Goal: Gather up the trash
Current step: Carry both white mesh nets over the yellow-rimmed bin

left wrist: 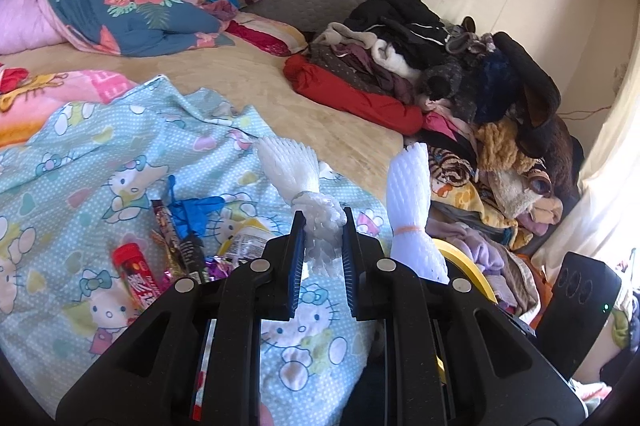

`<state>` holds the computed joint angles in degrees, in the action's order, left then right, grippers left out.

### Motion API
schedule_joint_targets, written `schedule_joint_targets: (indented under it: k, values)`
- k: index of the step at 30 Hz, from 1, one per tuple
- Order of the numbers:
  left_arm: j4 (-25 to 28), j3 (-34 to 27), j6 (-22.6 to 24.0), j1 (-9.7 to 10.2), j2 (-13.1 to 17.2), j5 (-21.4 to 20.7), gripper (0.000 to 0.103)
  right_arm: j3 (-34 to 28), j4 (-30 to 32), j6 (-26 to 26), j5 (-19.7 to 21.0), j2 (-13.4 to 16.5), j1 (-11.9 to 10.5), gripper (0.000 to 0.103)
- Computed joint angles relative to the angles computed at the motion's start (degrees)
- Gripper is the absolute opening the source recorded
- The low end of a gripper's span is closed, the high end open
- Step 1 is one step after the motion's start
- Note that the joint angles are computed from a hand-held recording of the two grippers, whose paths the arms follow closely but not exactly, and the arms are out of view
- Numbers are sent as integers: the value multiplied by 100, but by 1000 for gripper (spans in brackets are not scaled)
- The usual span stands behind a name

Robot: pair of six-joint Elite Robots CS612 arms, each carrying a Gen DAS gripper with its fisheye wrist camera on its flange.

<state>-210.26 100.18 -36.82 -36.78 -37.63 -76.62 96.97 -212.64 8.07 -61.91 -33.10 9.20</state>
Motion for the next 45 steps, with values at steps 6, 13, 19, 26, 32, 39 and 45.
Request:
schedule_joint_targets:
  k: [6, 13, 19, 26, 32, 39, 45]
  values:
    - [53, -45, 115, -55, 4, -65, 12, 96, -51, 45, -86, -35, -91, 24]
    - [114, -96, 236, -110, 12, -132, 12, 221, -157, 116, -147, -66, -200, 24]
    - [184, -163, 338, -167, 25, -190, 12, 348, -184, 117, -241, -103, -292, 24]
    - [245, -240, 463, -221, 46, -289, 12, 482, -234, 139, -387, -131, -408, 24]
    - [320, -286, 544, -263, 62, -354, 12, 519, -217, 243, -563, -124, -496, 24]
    - [427, -373, 663, -329, 105, -481, 12, 542, -208, 259, -704, -104, -572, 24]
    - [534, -474, 785, -381, 168, -634, 12, 544, -98, 307, -763, -87, -675, 24]
